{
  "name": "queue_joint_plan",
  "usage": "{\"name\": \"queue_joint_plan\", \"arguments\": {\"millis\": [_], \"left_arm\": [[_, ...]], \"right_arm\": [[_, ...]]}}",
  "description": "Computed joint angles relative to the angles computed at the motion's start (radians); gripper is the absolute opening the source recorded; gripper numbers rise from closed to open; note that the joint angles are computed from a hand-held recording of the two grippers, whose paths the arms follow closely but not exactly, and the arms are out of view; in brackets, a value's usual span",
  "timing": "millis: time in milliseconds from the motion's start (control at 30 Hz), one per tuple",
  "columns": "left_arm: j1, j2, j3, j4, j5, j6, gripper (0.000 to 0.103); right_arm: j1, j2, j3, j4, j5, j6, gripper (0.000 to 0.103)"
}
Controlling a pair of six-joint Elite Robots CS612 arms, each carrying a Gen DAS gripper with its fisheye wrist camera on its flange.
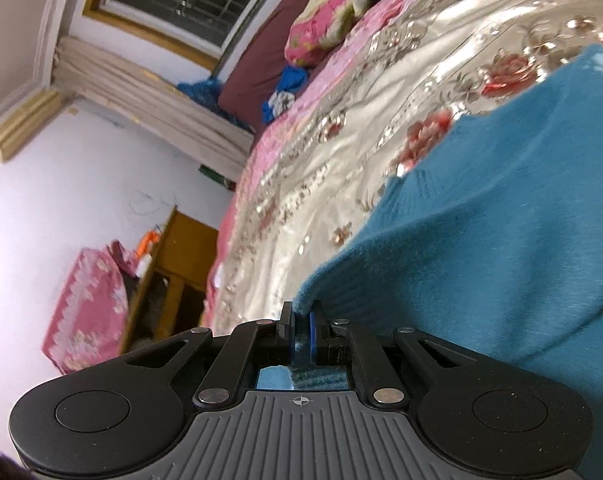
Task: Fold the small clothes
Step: 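Fold the held sleeve across the sweater body with the right gripper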
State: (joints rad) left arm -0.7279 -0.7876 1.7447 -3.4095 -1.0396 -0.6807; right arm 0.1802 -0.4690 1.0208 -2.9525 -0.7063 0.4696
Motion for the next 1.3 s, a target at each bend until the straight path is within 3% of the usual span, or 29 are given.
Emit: {"name": "queue_joint_plan", "arguments": {"millis": [200,900,1300], "left_arm": [[0.005,-0.004,0.01,-0.005,0.019,-0.017,0.054],[0.019,-0.004,0.023,0.003,-0.002,-0.079,0.054],[0.022,-0.011,0.033,0.004,0.027,-0.093,0.055]], "right_arm": [[0.027,0.012,-0.031,0.11,-0.04,-0.12,0.007],[0.061,0.065,-0.114,0.222,-0.094,-0.2,0.008],[0.062,0.074,-0.139,0.318,-0.073,-0.29,0.015]]}}
